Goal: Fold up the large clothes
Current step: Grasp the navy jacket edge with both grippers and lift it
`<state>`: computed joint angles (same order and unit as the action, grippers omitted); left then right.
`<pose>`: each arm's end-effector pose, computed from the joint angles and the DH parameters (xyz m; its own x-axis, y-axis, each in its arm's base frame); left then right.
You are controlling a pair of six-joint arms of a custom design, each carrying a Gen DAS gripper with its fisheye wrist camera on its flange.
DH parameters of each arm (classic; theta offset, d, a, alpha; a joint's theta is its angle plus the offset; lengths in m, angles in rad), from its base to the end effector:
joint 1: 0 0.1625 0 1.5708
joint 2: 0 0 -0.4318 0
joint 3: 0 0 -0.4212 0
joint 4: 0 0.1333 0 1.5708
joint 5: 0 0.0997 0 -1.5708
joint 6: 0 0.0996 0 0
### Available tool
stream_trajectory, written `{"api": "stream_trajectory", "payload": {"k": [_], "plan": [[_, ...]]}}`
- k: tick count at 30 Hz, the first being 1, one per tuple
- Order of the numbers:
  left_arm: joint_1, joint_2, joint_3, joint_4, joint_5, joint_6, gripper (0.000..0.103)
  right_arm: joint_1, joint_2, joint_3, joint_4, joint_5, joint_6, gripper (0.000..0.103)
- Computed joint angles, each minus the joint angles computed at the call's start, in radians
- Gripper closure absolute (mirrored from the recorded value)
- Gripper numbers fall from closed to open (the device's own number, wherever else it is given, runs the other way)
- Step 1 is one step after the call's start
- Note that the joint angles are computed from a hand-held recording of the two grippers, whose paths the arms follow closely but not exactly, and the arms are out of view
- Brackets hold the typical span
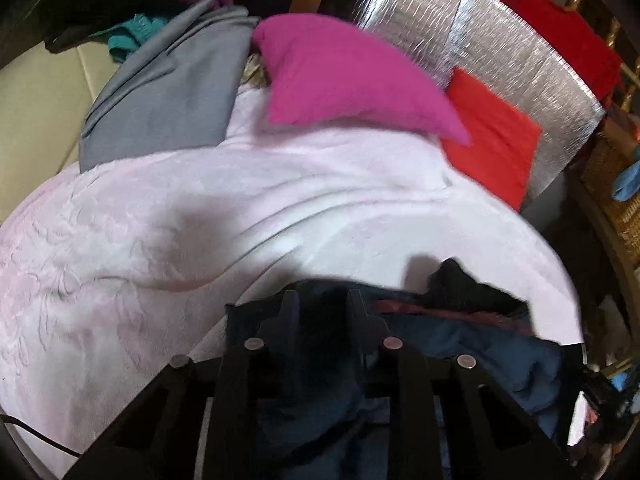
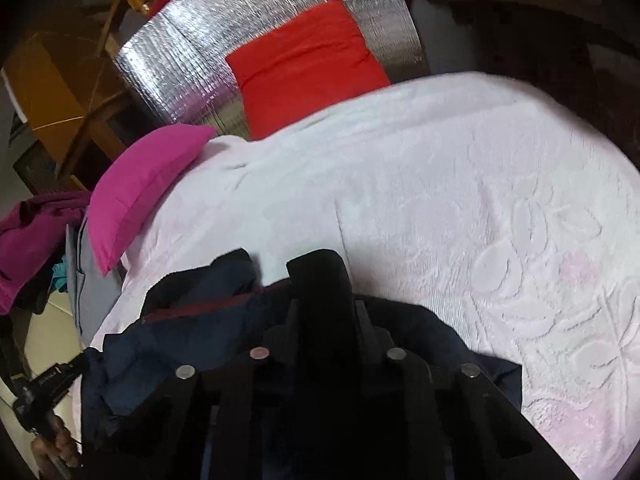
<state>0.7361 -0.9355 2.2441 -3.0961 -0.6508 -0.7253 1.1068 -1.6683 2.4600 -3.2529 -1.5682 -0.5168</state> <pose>-0.2099 -0.4769 0.0658 -0.8794 -0.1849 -0.4388 0.1877 0.7123 -0.6763 -0.0569 -0.4122 0.3074 -0.9174 0.1095 0.3827 -0.1975 0.7093 -0.6766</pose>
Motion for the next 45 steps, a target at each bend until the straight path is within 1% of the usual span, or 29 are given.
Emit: {"api": "stream_trajectory", "payload": {"k": [1, 2, 3, 5, 6, 7, 9, 11, 13, 14, 16, 18, 20, 21, 23, 24, 25, 26, 27, 31, 32, 34, 35, 37, 39, 40, 42, 43, 45], "plan": [[-0.002, -0.003, -0.003, 0.018, 0.006, 0.0, 0.049, 0.003, 0.001, 0.002, -0.015, -0.001, -0.002, 0.079], [-0.002, -0.001, -0.008, 0.036, 0.016, -0.003, 0.031, 0.001, 0.002, 0.004, -0.026, 0.003, -0.001, 0.079], [0.0, 0.008, -0.014, 0.052, 0.029, -0.006, 0.03, -0.004, 0.006, 0.001, -0.023, 0.003, 0.007, 0.079], [0.024, 0.022, -0.041, 0.135, 0.008, -0.015, 0.033, -0.001, 0.048, -0.023, -0.02, -0.028, 0.028, 0.079], [0.041, 0.033, -0.048, 0.127, -0.017, -0.001, 0.043, -0.008, 0.056, -0.028, -0.011, -0.03, 0.033, 0.079], [0.052, 0.039, -0.049, 0.105, -0.037, 0.013, 0.074, -0.016, 0.057, -0.031, 0.002, -0.021, 0.041, 0.08], [0.07, 0.045, -0.053, 0.075, -0.06, 0.026, 0.079, -0.033, 0.037, -0.025, 0.012, 0.015, 0.051, 0.08], [0.073, 0.051, -0.043, -0.017, -0.07, 0.073, 0.087, -0.046, 0.014, -0.006, -0.017, 0.057, 0.046, 0.08], [0.059, 0.059, -0.026, -0.15, -0.069, 0.133, 0.088, -0.05, -0.002, 0.011, -0.056, 0.078, 0.035, 0.081], [0.044, 0.069, -0.022, -0.215, -0.048, 0.185, 0.088, -0.051, -0.007, 0.02, -0.081, 0.084, 0.029, 0.082], [0.032, 0.091, -0.035, -0.237, -0.014, 0.25, 0.088, -0.056, -0.01, 0.027, -0.121, 0.086, 0.031, 0.082], [0.057, 0.102, -0.064, -0.13, -0.021, 0.219, 0.087, -0.061, 0.007, 0.007, -0.09, 0.066, 0.056, 0.082], [0.101, 0.107, -0.1, 0.021, -0.054, 0.148, 0.076, -0.074, 0.03, -0.015, -0.05, 0.055, 0.085, 0.081], [0.115, 0.103, -0.107, 0.063, -0.077, 0.126, 0.074, -0.082, 0.033, -0.034, 0.014, 0.053, 0.096, 0.081], [0.116, 0.095, -0.104, 0.069, -0.083, 0.115, 0.069, -0.105, 0.02, -0.037, 0.054, 0.081, 0.126, 0.075], [0.108, 0.084, -0.099, 0.084, -0.072, 0.101, 0.065, -0.111, 0.002, -0.037, 0.072, 0.088, 0.146, 0.066], [0.097, 0.075, -0.092, 0.093, -0.054, 0.087, 0.059, -0.113, -0.012, -0.035, 0.077, 0.081, 0.16, 0.052], [0.084, 0.062, -0.078, 0.087, -0.035, 0.079, 0.053, -0.121, -0.027, -0.025, 0.063, 0.091, 0.171, 0.045], [0.072, 0.047, -0.063, 0.07, -0.022, 0.072, 0.052, -0.133, -0.042, -0.014, 0.046, 0.111, 0.176, 0.04], [0.03, 0.01, -0.003, -0.058, 0.009, 0.07, 0.05, -0.18, -0.123, 0.028, 0.03, 0.227, 0.152, 0.041], [0.012, 0.011, 0.013, -0.114, 0.027, 0.086, 0.05, -0.171, -0.133, 0.04, 0.022, 0.246, 0.133, 0.042], [-0.003, 0.02, 0.018, -0.172, 0.023, 0.134, 0.049, -0.157, -0.153, 0.065, 0.009, 0.289, 0.061, 0.057], [-0.008, 0.029, 0.016, -0.192, 0.008, 0.168, 0.049, -0.141, -0.153, 0.074, 0.002, 0.298, 0.031, 0.06], [-0.002, 0.045, -0.002, -0.169, -0.013, 0.184, 0.049, -0.094, -0.143, 0.088, 0.0, 0.278, -0.04, 0.06], [0.01, 0.061, -0.024, -0.096, -0.021, 0.159, 0.049, -0.033, -0.08, 0.086, -0.052, 0.188, -0.058, 0.06], [0.017, 0.063, -0.033, -0.036, -0.019, 0.123, 0.049, -0.006, -0.033, 0.071, -0.072, 0.116, -0.045, 0.06], [0.044, 0.066, -0.054, 0.072, -0.025, 0.055, 0.049, 0.006, 0.027, 0.03, -0.038, 0.028, 0.013, 0.06], [0.065, 0.067, -0.064, 0.13, -0.034, 0.018, 0.049, 0.001, 0.051, 0.003, 0.013, 0.0, 0.047, 0.065], [0.084, 0.059, -0.058, 0.139, -0.076, -0.002, 0.048, -0.015, 0.066, -0.02, 0.069, 0.001, 0.076, 0.067]]}}
